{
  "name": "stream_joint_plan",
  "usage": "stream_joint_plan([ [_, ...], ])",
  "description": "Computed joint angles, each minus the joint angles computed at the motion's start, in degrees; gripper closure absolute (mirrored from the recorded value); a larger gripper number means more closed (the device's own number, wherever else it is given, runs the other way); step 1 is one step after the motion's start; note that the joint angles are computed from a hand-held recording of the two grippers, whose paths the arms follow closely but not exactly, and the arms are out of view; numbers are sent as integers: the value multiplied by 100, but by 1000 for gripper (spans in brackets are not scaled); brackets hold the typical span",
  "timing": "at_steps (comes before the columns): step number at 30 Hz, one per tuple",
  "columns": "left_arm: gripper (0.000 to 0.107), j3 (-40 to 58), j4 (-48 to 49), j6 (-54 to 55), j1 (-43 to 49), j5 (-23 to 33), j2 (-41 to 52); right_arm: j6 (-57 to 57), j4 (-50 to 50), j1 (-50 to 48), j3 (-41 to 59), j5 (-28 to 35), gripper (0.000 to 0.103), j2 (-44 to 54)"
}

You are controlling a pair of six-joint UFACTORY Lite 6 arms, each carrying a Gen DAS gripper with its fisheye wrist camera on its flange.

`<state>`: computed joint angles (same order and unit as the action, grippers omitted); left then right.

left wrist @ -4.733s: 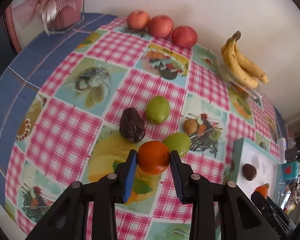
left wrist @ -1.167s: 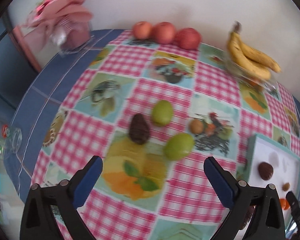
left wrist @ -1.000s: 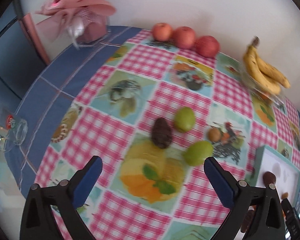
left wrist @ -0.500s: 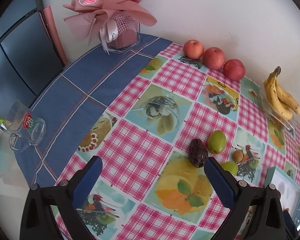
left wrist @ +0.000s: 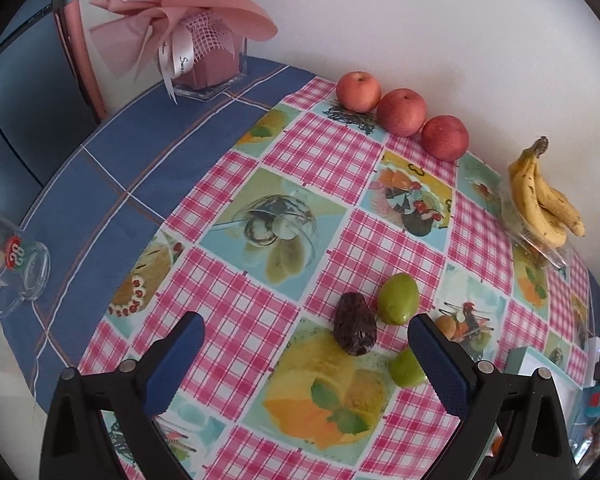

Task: Organize fruits
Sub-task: 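Move both tools back toward the fruits on the tablecloth, then grasp a green pear-like fruit with the right gripper while the left gripper grasps a dark date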

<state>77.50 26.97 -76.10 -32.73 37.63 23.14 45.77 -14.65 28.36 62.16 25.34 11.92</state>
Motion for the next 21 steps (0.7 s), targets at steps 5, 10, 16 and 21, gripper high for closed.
stream_joint_plan([
  [5,4,129,-133,131,170,-105,248,-264,258,-3,415,-64,12,461],
  [10,4,318,-183,232,298,-126,560,-515,519,37,876,-113,12,990],
  [16,4,542,-248,268,426,-171,977,-779,826,119,1245,-138,12,1489],
  [21,4,567,-52,10,509,-126,1109,-1022,1047,235,1611,-136,12,1944],
])
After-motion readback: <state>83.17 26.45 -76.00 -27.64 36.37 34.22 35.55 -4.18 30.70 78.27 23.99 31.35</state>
